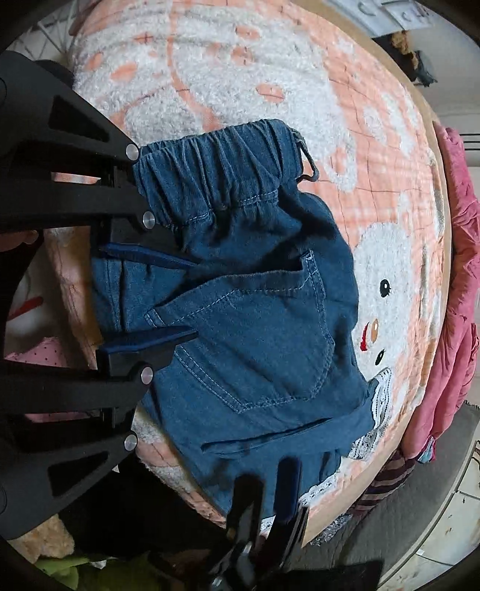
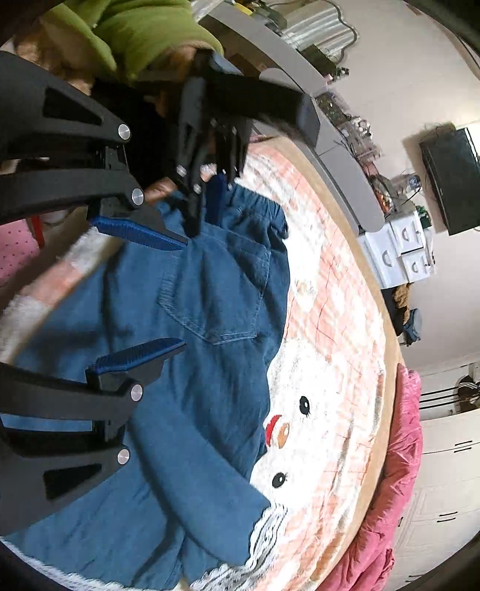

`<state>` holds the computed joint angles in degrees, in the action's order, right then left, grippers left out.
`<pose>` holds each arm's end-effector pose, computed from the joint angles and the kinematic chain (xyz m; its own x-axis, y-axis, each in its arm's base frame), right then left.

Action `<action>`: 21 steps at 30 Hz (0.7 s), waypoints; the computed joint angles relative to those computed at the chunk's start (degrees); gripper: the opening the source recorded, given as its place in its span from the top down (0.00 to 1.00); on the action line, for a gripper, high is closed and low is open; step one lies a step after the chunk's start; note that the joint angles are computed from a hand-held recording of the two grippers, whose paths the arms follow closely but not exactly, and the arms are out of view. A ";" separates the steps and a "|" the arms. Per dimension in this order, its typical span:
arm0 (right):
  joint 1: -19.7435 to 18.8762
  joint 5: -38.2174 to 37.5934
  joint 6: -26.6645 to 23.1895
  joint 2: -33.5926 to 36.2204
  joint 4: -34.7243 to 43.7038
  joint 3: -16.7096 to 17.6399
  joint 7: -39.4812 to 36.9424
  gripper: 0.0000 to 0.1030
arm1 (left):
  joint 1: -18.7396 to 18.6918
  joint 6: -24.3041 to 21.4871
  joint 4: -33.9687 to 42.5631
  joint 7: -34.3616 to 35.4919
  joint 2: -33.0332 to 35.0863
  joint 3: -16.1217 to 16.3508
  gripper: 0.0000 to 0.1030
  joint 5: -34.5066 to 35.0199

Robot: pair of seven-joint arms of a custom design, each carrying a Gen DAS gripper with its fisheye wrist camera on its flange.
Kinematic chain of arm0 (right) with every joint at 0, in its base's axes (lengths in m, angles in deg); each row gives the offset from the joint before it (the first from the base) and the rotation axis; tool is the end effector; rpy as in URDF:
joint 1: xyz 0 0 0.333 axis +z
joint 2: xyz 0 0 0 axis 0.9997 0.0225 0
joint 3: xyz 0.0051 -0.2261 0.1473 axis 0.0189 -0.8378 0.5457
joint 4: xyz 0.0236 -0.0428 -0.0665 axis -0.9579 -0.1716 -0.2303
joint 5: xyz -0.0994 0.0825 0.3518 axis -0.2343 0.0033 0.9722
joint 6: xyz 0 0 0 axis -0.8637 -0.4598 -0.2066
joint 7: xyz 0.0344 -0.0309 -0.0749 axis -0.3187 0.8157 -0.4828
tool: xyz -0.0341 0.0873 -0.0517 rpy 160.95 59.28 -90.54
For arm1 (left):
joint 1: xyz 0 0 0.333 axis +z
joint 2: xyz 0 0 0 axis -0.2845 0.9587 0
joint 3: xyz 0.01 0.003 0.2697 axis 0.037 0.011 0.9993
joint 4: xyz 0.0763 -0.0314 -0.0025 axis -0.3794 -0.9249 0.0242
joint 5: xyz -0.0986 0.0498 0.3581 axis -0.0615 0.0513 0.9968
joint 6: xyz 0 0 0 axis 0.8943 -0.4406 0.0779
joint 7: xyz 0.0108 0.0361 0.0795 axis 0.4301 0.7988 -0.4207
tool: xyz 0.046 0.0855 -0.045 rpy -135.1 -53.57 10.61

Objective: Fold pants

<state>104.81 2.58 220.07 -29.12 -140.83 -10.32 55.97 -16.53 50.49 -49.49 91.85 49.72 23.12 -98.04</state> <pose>0.6656 0.2389 0.4653 0.3476 -0.9011 -0.2591 -0.7378 -0.0923 -0.6687 0.7448 -0.1200 0.4304 -0.6456 -0.7492 0.1480 -0.6971 0.4991 -0.5147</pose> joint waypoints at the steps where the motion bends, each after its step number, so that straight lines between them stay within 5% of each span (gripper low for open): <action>1: 0.66 -1.30 -2.52 2.55 3.52 -1.01 2.12 0.52 | 0.03 -0.02 0.16 0.16 0.11 -0.05 0.75 -0.01; 5: 2.01 -5.93 -12.32 9.17 11.82 -3.60 10.59 0.54 | 0.44 0.33 -0.41 0.41 0.01 -0.57 0.75 -0.92; 12: -0.09 -3.35 -5.46 2.73 3.24 -1.60 10.62 0.53 | 2.17 -0.22 -1.63 -0.20 -1.70 -1.74 0.74 -3.62; 14: 0.14 -3.92 -1.16 -1.54 -1.69 -2.92 11.87 0.46 | 3.60 1.13 -5.65 0.76 -5.13 -2.65 0.51 -5.83; 17: 1.85 -9.92 1.32 -5.64 -5.86 -7.23 18.36 0.37 | 4.27 5.73 -12.49 3.85 -10.94 -3.43 0.44 -8.14; 21: 2.28 -17.89 0.63 -7.99 -8.23 -10.84 27.24 0.29 | 2.12 4.31 -8.63 5.16 -9.79 -3.84 0.33 -8.95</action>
